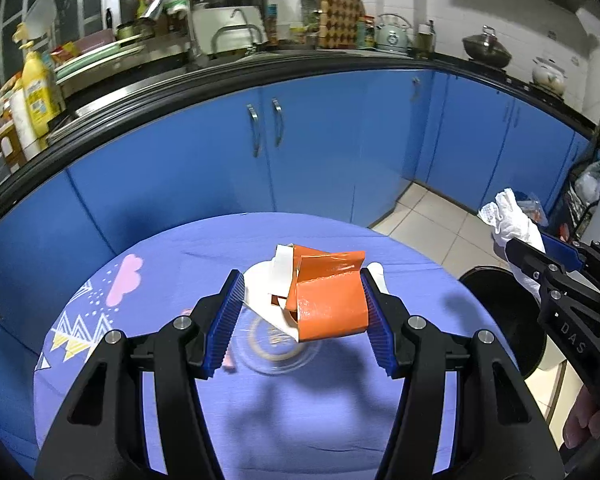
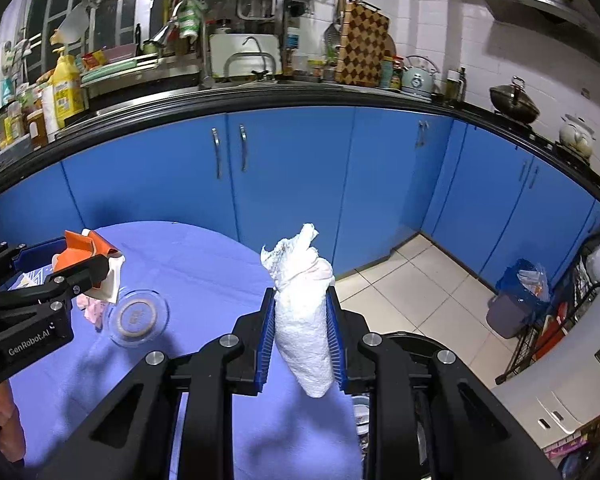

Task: Collect trash
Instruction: 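Carry the orange carton and white plastic bag over the black bin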

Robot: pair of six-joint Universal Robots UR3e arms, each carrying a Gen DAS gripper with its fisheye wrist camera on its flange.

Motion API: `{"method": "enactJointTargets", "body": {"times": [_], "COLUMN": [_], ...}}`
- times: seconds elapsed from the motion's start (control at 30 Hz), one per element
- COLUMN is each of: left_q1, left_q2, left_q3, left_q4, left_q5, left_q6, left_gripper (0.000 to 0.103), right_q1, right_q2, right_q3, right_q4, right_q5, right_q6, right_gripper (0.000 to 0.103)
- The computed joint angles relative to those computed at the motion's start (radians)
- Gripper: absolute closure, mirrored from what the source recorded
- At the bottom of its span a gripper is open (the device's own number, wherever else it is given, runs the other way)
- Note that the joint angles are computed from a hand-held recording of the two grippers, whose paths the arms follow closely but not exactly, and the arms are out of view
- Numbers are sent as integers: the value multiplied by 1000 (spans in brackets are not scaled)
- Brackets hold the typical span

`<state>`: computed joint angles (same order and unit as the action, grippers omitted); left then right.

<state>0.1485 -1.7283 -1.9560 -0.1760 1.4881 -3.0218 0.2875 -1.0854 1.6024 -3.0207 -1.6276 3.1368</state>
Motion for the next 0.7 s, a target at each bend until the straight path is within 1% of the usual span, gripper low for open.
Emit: {"method": "enactJointTargets", "body": {"times": [0.4, 0.7], "left_q1": [-185, -287], "left_q2": [-120, -212], "left_q3": [165, 296], "left_q4": [-39, -83], "left_q5": [81, 123], "left_q6": [-38, -56], "left_gripper": [45, 44], "right_q1": [-130, -217], "right_q2": [-105, -141], "right_q3": [185, 274], "right_q4": [-81, -120], "right_q5": [46, 82], "right_q6": [-12, -19], "right_gripper": [79, 79]}}
